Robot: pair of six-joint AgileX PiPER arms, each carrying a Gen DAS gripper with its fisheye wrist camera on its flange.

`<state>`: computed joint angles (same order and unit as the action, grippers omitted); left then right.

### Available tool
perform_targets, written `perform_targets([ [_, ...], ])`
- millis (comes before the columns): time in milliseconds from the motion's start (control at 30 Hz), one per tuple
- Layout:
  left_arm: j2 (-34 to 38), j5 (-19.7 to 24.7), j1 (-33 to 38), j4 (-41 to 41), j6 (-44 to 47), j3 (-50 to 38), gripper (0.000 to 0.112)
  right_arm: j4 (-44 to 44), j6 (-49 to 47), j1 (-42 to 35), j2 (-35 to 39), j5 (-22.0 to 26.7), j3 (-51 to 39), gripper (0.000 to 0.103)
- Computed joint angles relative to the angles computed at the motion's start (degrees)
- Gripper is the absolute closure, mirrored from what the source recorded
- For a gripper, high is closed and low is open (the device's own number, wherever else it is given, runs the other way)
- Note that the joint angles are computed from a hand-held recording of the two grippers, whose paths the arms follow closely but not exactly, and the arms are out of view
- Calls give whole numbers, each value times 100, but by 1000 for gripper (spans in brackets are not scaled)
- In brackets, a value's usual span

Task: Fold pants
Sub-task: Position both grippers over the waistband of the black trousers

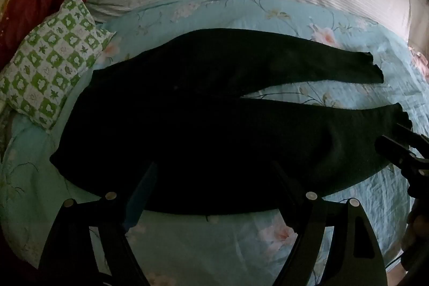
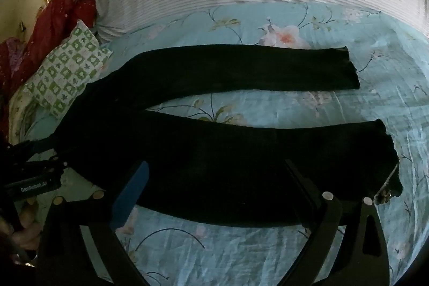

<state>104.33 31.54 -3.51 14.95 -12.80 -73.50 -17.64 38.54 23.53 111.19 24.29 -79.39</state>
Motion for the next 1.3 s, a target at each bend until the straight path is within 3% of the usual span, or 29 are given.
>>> perform_targets([
  [833,312,162,-31,-118,171,-306,29,86,-32,-39,27,-18,2,6],
  [1300,671,403,22,-410,644,-693,29,1177,-953,-213,120,119,-167,6],
])
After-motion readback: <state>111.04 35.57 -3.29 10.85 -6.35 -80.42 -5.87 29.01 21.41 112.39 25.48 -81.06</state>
